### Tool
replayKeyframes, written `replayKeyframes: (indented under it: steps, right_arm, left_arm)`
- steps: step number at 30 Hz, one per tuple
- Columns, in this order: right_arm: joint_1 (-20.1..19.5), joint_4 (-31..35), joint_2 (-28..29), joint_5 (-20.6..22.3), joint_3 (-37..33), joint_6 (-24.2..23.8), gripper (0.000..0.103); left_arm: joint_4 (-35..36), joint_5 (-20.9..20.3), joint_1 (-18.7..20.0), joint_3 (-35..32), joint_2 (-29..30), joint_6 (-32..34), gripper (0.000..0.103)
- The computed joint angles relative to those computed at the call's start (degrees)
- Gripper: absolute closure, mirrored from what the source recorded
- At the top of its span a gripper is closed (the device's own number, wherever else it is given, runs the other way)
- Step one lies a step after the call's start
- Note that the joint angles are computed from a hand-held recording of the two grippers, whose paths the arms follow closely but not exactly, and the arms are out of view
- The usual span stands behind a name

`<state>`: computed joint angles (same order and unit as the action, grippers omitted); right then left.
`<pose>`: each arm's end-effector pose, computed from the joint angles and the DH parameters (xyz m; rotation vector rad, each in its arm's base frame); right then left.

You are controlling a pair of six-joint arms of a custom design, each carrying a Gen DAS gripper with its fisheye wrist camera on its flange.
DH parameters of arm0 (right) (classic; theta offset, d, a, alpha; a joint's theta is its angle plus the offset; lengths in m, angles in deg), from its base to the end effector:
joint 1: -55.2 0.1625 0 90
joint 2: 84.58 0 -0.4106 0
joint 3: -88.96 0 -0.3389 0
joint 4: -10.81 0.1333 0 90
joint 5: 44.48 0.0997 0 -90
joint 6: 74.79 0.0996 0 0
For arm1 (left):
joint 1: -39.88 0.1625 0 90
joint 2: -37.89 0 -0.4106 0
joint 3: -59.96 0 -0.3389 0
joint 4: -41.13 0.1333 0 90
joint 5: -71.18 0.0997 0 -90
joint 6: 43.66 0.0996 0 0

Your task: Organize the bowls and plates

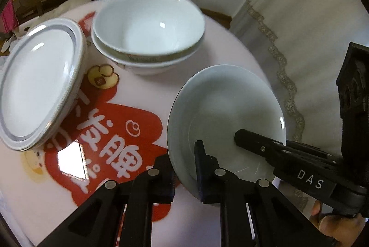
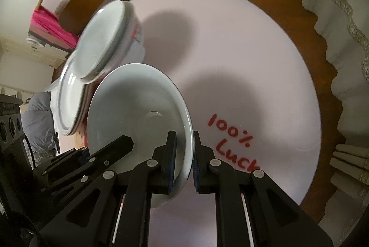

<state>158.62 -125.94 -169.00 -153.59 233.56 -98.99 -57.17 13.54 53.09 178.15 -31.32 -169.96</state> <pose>0.1638 -0.2525 0.1624 0.9582 -2.6406 -0.3736 -0.3360 -0.2706 0.1619 -0.7773 2.3075 -0.8678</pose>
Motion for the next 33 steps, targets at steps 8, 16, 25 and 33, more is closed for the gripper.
replayKeyframes:
  steps: [8, 16, 25, 33]
  right_arm:
    - [9.5, 5.7, -3.1, 4.8, -5.5, 2.7, 0.091]
    - [16.0, -1.6, 6.6, 7.1, -8.2, 5.9, 0.090]
    - [19.4, -9.8, 15.4, 3.2, -8.6, 9.5, 0.089]
    - [20.5, -13.5, 19.6, 0.1, -9.2, 9.9, 0.085]
  left_arm:
    - [17.8, 3.0, -6.5, -7.0, -2.1, -9.7, 0.093]
    - [28.5, 2.5, -7.2, -7.6, -6.7, -16.2, 0.093]
    - [27.5, 1.8, -4.7, -6.6, -8.7, -17.0, 0.092]
    - [25.6, 3.5, -1.0, -6.1, -10.3, -14.1, 0.092]
